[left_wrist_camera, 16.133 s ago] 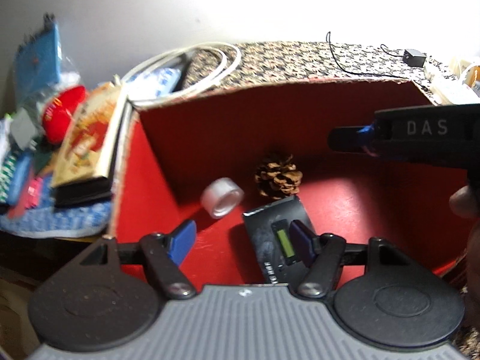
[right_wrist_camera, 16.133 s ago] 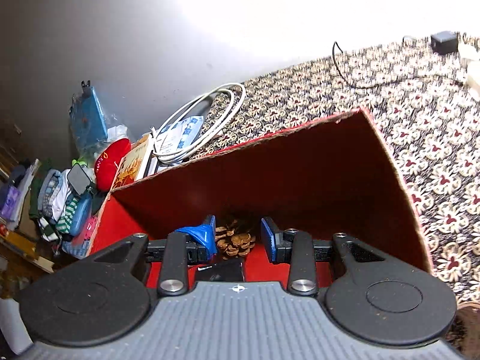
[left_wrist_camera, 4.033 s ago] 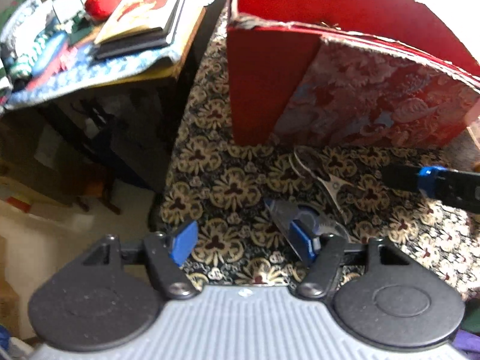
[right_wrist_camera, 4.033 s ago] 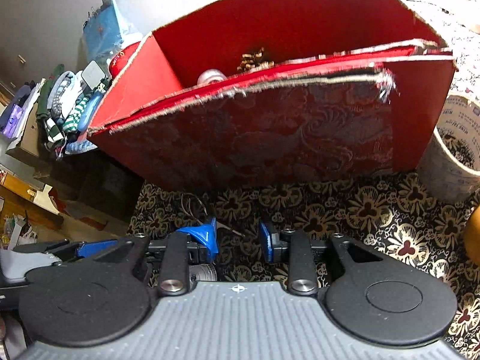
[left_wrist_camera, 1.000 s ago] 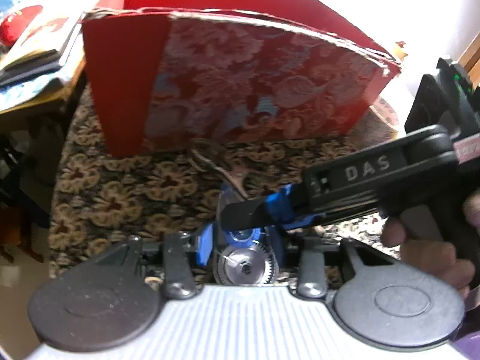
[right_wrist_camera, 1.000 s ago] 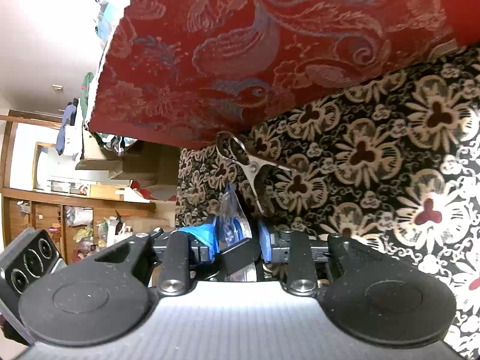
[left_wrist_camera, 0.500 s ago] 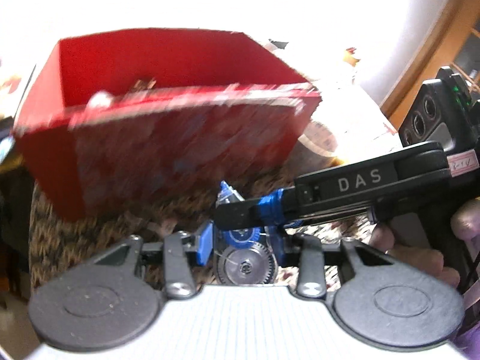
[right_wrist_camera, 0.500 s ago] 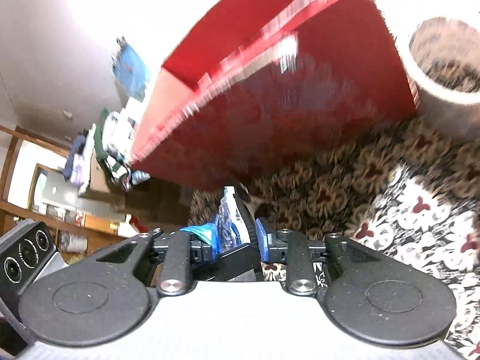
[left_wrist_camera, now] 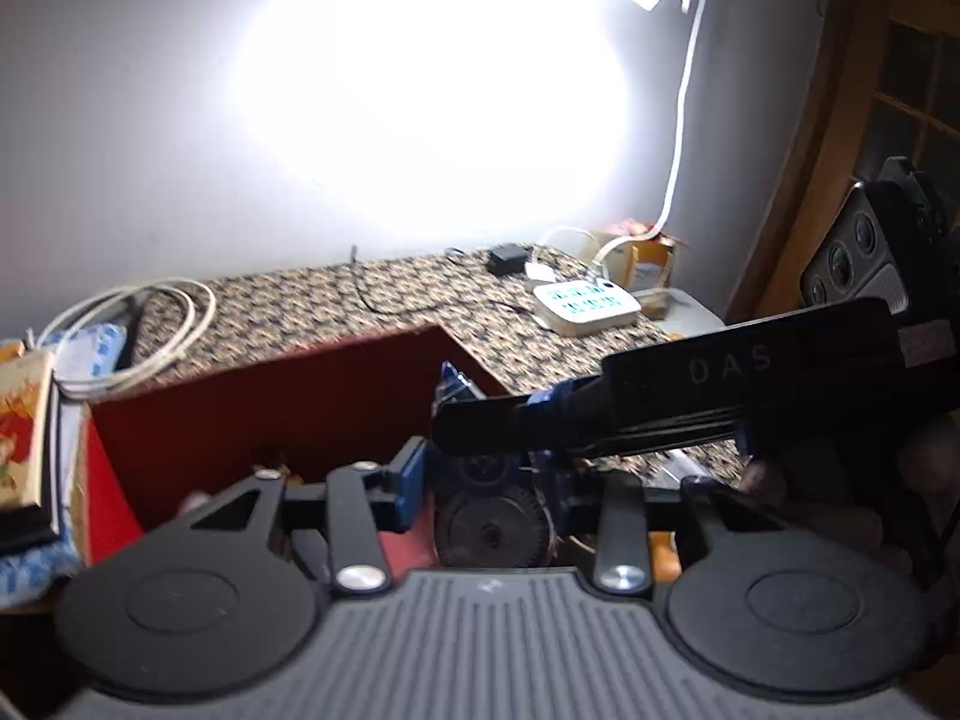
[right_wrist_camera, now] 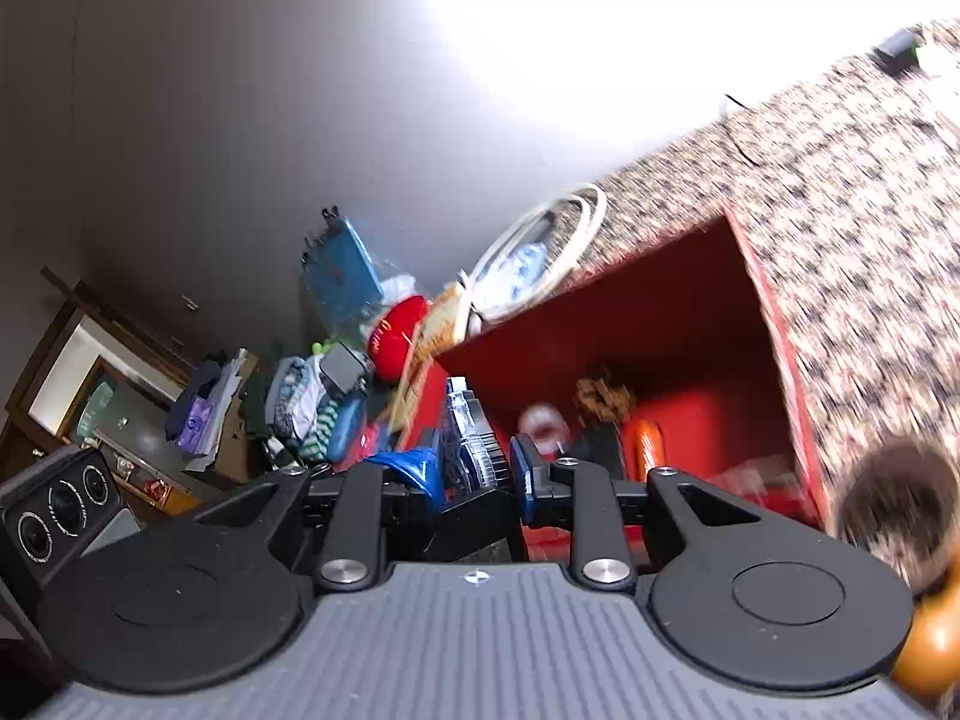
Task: Organize rigid objects
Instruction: 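Lift the correction tape dispenser with the right gripper over the box, then lower the correction tape dispenser into the box and open the right gripper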
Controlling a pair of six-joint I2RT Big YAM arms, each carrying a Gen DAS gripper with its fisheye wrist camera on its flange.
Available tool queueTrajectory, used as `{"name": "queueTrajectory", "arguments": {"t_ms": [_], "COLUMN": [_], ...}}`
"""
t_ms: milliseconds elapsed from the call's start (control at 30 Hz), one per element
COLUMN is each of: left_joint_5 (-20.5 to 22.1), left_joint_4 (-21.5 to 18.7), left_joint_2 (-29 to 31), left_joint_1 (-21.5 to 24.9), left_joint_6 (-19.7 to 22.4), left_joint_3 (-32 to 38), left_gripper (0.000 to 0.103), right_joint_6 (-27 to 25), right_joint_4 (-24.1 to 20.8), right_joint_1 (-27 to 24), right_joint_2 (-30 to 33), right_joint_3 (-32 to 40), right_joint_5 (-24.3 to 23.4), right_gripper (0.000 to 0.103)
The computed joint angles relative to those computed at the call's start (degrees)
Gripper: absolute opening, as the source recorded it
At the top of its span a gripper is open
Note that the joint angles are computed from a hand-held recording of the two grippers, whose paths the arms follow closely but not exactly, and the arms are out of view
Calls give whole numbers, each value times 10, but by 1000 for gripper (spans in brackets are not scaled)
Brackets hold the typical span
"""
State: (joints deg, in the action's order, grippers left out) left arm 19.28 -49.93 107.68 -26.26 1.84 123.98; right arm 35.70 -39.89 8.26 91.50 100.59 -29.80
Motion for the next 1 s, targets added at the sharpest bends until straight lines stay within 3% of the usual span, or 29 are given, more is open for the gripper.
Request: {"name": "queueTrajectory", "arguments": {"t_ms": [100,233,333,567,733,1000], "left_joint_5": [-17,-34,-42,-88,-125,-148], "left_joint_4": [-38,-104,-135,-166,-177,-169], "left_joint_2": [51,117,139,153,155,148], "left_joint_1": [11,30,45,54,49,43], "left_joint_6": [0,-11,-24,-35,-21,-3], "left_joint_3": [84,184,203,187,183,168], "left_gripper": [37,38,38,38,39,42], "right_joint_6": [-10,-11,-12,-37,-53,-60], "right_joint_4": [-9,-53,-103,-228,-293,-340], "right_joint_1": [7,15,20,38,41,38], "right_joint_2": [54,130,181,276,317,345], "right_joint_3": [61,147,203,328,398,447], "right_joint_5": [-5,-27,-50,-72,-83,-95], "right_gripper": [7,7,8,11,13,15]}}
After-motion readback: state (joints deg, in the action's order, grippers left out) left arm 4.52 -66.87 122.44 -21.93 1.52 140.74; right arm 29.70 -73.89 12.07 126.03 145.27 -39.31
